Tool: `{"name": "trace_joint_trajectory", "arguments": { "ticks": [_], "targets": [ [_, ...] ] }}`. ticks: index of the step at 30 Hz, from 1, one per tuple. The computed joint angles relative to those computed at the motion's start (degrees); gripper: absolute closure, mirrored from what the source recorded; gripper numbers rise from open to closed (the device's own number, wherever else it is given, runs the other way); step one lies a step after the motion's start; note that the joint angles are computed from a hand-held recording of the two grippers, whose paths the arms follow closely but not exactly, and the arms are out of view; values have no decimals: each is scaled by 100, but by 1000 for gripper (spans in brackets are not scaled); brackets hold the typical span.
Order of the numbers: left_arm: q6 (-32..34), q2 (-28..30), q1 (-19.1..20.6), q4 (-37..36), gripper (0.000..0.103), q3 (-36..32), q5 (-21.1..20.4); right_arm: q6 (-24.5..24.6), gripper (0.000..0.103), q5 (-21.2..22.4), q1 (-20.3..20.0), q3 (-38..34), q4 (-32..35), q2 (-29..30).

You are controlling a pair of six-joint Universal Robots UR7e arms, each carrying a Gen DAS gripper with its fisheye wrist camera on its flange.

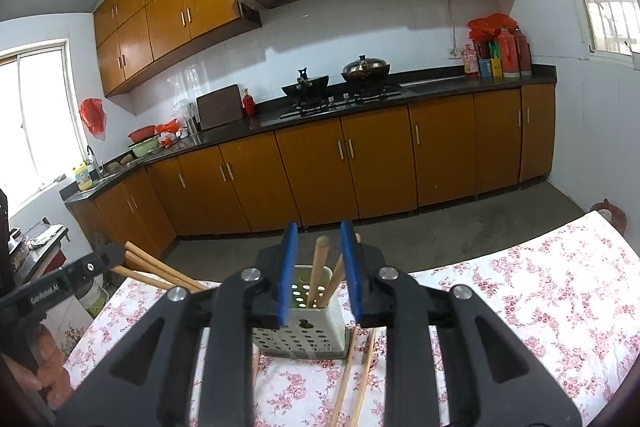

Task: Organize utensils
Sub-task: 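Lift the held chopsticks with both tools and carry them above the green holder, then drop the chopsticks into the green holder by opening both tools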

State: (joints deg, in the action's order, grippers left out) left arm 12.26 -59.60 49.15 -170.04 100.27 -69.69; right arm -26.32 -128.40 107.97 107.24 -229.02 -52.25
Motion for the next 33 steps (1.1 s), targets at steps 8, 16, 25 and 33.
{"name": "trace_joint_trajectory", "arguments": {
  "ticks": [8,16,25,33],
  "targets": [
    [-42,-301,32,-197,94,325,92,-21,72,-375,61,711,-803,-121],
    [69,-250,196,-222,94,689,766,1313,72,-472,-578,1412,232,-33],
    [-283,-80,541,444,94,824,941,2110,79,-192,-1037,1252,1531,439],
    [-548,11,655,784,94,908,813,1860,94,-547,-1055,1028,1642,663]
  ]
}}
